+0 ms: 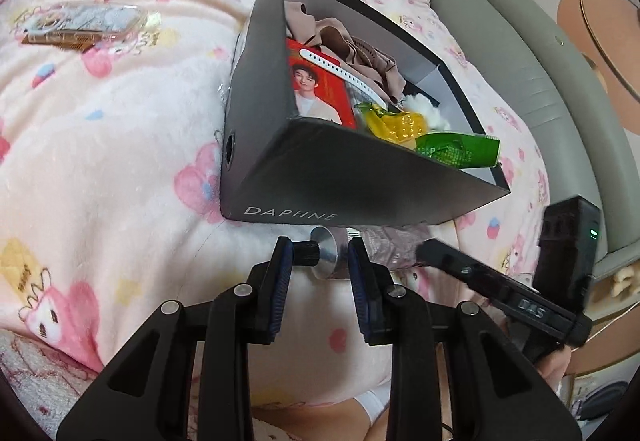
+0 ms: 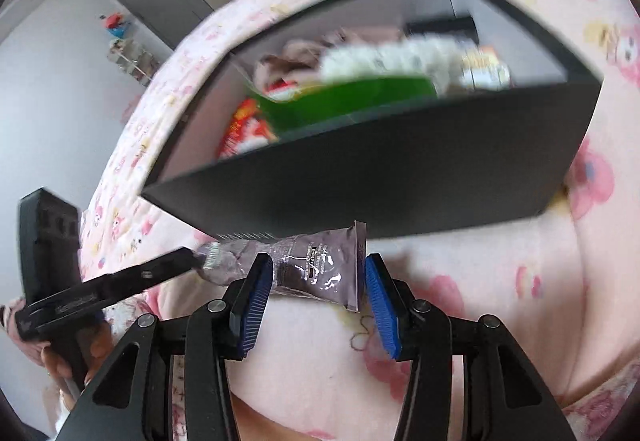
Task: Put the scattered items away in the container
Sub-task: 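Lift the mauve tube with the right tool and carry it over the box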
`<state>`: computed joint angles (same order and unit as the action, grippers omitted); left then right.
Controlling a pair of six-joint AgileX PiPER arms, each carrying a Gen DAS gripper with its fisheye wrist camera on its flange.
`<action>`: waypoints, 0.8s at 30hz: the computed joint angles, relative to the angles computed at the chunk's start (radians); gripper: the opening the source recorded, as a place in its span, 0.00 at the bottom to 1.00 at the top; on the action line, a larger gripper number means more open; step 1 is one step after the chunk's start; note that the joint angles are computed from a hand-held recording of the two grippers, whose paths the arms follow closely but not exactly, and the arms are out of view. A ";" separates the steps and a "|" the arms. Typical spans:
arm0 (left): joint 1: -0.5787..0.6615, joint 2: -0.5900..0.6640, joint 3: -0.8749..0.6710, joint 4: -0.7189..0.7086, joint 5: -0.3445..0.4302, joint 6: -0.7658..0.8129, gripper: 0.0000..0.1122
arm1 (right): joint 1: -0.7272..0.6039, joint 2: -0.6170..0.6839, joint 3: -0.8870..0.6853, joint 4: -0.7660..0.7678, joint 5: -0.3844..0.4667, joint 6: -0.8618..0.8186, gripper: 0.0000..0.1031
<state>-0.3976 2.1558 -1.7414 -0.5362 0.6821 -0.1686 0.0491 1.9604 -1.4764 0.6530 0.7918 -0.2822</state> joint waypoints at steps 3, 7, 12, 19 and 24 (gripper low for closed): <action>0.001 0.003 0.002 0.037 0.020 -0.021 0.24 | 0.014 0.056 -0.057 -0.081 0.077 0.086 0.43; 0.011 -0.008 0.027 -0.029 0.008 0.035 0.25 | 0.019 0.042 -0.044 -0.102 0.105 0.091 0.44; 0.031 -0.033 0.085 -0.124 0.055 0.096 0.32 | -0.036 0.011 -0.014 -0.007 0.225 -0.007 0.43; 0.038 0.027 0.014 -0.110 0.078 0.035 0.32 | -0.053 0.000 0.022 -0.009 0.113 0.060 0.43; 0.048 0.038 0.016 -0.124 0.119 0.012 0.32 | -0.034 0.108 -0.076 0.012 0.208 0.087 0.45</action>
<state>-0.3494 2.1941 -1.7258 -0.6600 0.8008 -0.1567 0.0148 2.0682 -1.5521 0.6648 1.0002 -0.1955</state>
